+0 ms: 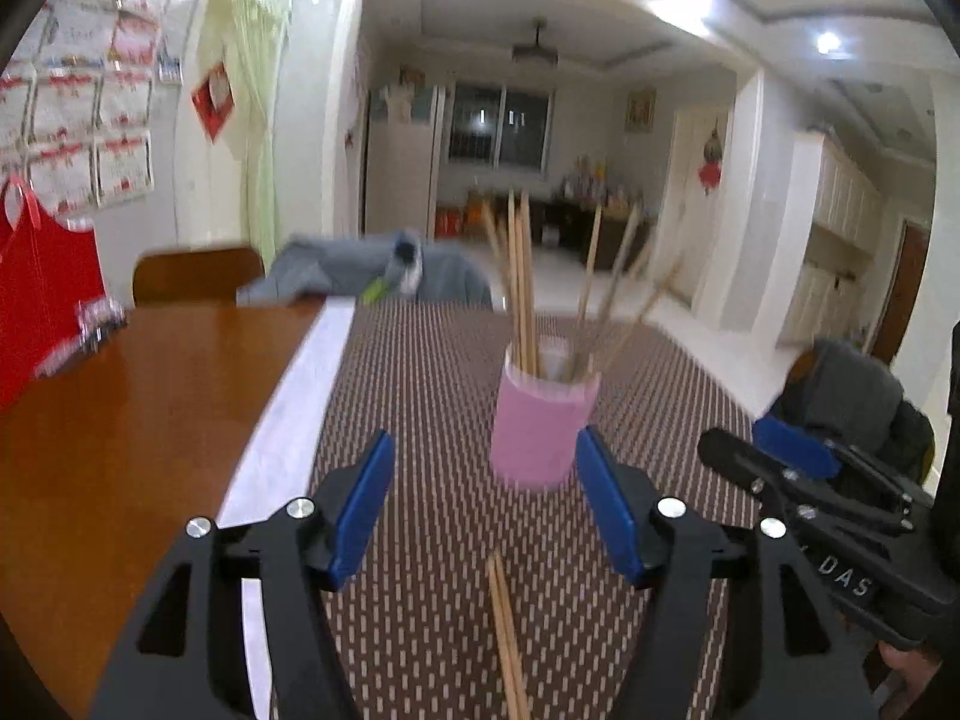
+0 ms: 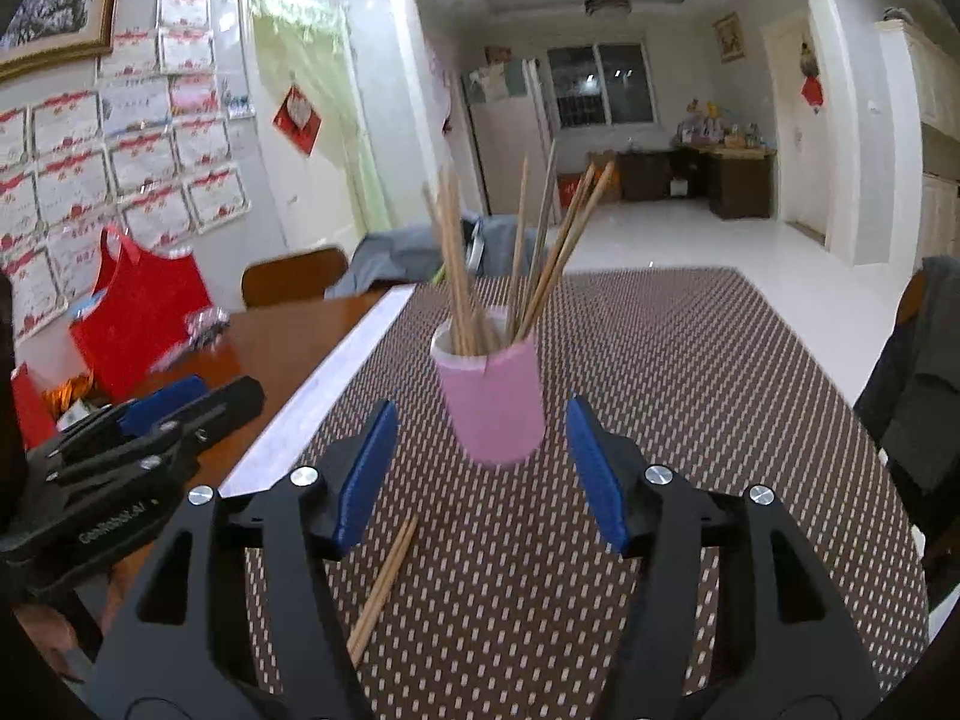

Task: Organize utensils
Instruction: 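Move the left tool back to the last chopsticks while the right tool returns too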

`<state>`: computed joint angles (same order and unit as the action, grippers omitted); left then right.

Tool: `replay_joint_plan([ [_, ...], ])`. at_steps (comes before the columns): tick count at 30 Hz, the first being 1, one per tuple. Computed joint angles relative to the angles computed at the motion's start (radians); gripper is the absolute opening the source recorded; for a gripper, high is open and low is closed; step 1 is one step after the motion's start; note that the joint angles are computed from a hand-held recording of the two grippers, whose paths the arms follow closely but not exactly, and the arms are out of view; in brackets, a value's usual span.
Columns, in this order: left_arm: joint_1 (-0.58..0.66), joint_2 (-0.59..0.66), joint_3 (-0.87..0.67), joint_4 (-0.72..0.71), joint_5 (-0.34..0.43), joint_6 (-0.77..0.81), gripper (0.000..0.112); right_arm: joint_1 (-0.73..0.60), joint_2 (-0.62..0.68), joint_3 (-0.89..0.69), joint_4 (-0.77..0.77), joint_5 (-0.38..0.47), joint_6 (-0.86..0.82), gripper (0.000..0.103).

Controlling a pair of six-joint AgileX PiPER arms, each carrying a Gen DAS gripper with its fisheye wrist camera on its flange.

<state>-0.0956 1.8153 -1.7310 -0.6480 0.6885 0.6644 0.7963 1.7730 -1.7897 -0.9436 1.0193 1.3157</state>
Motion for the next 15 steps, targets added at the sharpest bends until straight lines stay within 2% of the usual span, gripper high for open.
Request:
replay_joint_plan([
  [4,0.020,0.036,-0.008,0.073,0.121,-0.050,0.063,0.007,-0.001,0.041,0.087,-0.004,-0.017,0.062],
  [9,0.007,0.113,-0.061,0.236,0.270,-0.148,0.063,-0.008,0.008,0.081,0.208,-0.034,-0.047,0.064],
  [15,-0.012,0.167,-0.081,0.329,0.346,-0.201,0.063,-0.027,0.026,0.093,0.313,-0.056,-0.090,0.067],
])
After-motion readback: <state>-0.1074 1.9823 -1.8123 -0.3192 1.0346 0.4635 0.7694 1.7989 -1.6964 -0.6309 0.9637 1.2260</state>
